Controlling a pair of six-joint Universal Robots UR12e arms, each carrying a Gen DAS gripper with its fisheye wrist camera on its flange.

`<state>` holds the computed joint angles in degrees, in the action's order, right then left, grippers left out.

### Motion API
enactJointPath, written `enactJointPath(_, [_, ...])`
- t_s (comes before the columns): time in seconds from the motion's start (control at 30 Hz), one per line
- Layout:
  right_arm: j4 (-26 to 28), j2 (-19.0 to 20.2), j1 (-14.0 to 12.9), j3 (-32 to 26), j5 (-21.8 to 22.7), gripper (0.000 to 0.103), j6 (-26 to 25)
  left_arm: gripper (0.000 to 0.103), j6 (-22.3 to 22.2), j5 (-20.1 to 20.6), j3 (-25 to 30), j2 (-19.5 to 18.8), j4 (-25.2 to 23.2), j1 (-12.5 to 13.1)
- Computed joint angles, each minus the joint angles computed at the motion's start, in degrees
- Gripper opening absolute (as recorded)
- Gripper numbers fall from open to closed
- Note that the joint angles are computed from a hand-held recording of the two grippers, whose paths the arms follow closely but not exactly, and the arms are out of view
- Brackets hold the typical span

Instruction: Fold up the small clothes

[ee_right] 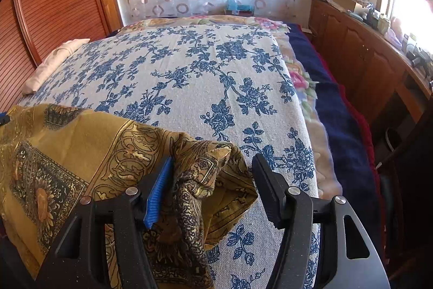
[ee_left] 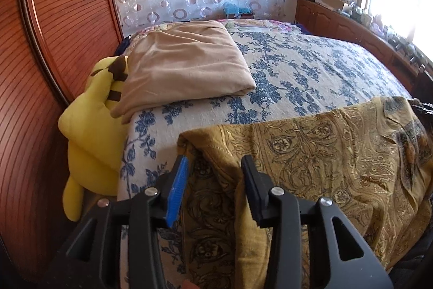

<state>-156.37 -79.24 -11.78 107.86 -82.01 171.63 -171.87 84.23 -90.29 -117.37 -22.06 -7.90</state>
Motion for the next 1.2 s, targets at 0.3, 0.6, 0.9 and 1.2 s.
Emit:
enactJointPath(0.3, [0.0, 0.0, 0.0, 0.0, 0.0, 0.062, 0.0, 0.055, -3.4, -2.1, 2.2, -1.7, -3.1, 1.0])
enactJointPath(0.6, [-0.1, 0.0, 0.0, 0.1, 0.1, 0.062, 0.0, 0.056, -3.4, -1.6, 2.7, -2.3, -2.0, 0.8])
enactJointPath(0.9, [-0.6, -0.2, 0.1, 0.3, 1.2, 0.048, -1.3, 0.015, -2.1, -7.1, 1.4, -1.7, -0.8, 1.4])
enactJointPath(1.2, [-2.0, -2.3, 0.7, 1.9, 4.1, 0.008, -4.5, 0.008, -1.5, -14.7, -3.3, 1.5, 8.3, 1.6])
